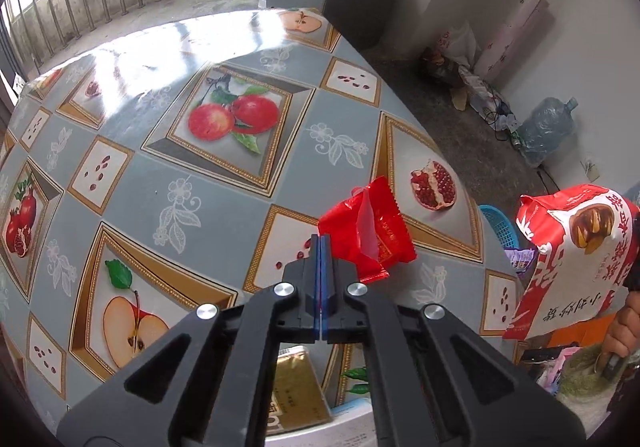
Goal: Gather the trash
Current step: 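Grasp the red wrapper with the left tool while the right tool holds the red-and-white bag, then carry the bag and red wrapper over the wastebasket and open both tools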
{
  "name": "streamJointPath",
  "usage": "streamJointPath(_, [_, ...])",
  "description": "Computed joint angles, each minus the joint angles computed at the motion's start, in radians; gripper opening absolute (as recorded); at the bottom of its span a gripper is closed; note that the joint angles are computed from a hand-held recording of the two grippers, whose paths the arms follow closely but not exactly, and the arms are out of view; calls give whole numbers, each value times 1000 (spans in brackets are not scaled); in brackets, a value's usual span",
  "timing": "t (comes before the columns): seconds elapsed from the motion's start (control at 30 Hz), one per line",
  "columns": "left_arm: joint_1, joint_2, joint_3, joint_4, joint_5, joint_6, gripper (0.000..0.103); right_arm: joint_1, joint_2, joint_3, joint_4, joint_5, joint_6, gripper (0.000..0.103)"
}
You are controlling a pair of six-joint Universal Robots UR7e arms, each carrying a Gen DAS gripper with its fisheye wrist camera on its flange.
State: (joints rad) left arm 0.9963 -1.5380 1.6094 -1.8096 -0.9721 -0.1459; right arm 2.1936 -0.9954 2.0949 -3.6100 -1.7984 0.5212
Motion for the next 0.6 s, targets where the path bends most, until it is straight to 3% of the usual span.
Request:
streamJointPath(0.13, [-62,4,15,-61,-42,31,0,25,-63,66,-53,-123,2,4])
streamJointPath(0.37, [-170,87,26,-127,-147,87,0,49,-158,175,-116,-407,45,4])
streamJointPath(0.6, [-233,271,39,-146,-246,139,0,-20,-211,227,-32,-569,76,4])
